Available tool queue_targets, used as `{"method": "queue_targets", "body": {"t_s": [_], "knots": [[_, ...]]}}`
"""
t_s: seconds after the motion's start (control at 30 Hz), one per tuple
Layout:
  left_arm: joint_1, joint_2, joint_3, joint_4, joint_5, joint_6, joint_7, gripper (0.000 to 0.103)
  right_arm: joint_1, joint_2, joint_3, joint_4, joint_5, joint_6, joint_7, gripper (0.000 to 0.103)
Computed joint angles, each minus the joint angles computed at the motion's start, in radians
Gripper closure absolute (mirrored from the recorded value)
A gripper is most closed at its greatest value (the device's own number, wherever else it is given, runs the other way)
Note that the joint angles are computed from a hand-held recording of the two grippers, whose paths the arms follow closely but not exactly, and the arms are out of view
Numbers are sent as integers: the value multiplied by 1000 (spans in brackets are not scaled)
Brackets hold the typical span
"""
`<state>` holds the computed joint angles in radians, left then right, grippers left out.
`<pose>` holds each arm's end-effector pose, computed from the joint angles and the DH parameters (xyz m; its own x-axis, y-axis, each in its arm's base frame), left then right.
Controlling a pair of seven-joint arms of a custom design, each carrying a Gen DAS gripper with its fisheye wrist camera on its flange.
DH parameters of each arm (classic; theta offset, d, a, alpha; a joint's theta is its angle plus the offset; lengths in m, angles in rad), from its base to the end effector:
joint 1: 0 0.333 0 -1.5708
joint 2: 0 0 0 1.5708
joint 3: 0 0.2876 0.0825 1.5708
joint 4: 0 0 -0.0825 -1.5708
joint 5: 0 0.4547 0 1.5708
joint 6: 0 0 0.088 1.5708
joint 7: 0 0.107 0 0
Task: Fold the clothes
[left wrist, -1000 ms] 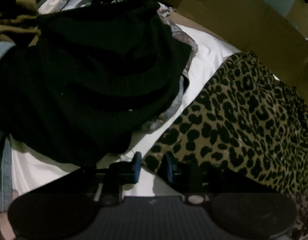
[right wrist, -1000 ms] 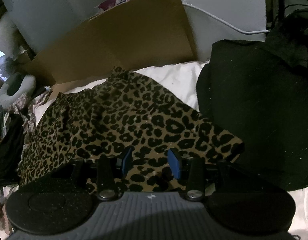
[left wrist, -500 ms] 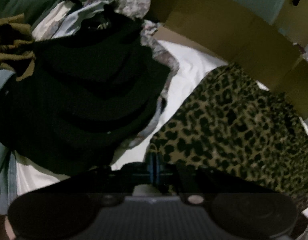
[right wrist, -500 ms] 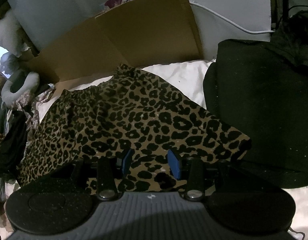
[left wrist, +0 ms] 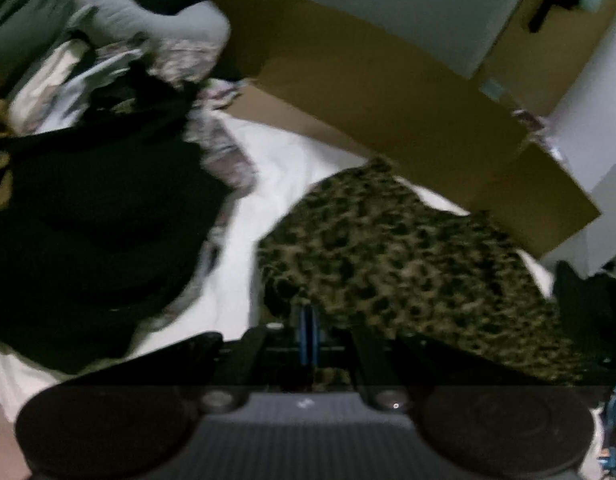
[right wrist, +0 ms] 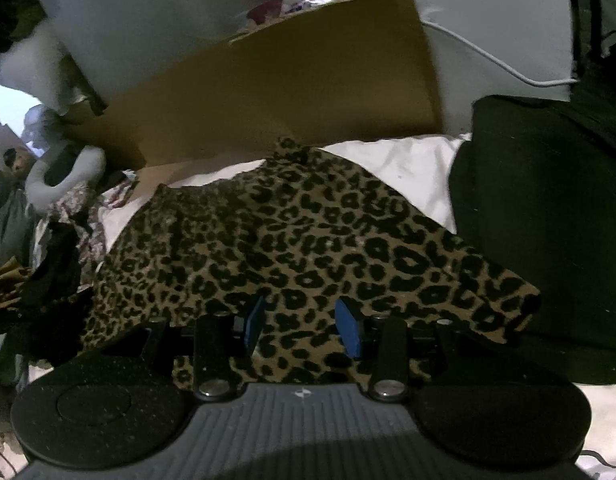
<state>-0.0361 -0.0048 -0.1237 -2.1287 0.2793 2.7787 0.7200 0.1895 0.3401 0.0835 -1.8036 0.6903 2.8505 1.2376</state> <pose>0.6353 -0.1148 0.4196 0.3486 -0.8946 0.2795 -0.6994 -0.4468 -0.5579 0.7134 0.1598 0.3648 0.1315 -0.9159 -0.3794 -0.7832 0.1386 -0.6061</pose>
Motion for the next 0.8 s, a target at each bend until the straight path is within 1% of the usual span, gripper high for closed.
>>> {"method": "queue_targets", "body": {"t_s": [0.17, 0.33, 0.47, 0.57, 0.7, 0.8], "knots": [[-17, 39, -22, 49, -113, 59, 99, 100, -25, -4, 51, 14, 91, -24, -115, 56], [-25, 86, -59, 114, -252, 75, 234, 100, -24, 0, 72, 33, 166, -46, -205, 56], [-28, 122, -87, 159, -315, 98, 289, 100, -17, 5, 77, 47, 208, -70, -243, 56], [-23, 148, -113, 195, -366, 95, 340, 100, -7, 9, 76, 58, 220, -86, -251, 56], [-17, 183, -146, 243, -424, 73, 408, 100, -7, 12, 94, 64, 275, -88, -305, 48], [-19, 204, -159, 271, -443, 53, 426, 100, -2, 15, 101, 70, 299, -97, -345, 48]]}}
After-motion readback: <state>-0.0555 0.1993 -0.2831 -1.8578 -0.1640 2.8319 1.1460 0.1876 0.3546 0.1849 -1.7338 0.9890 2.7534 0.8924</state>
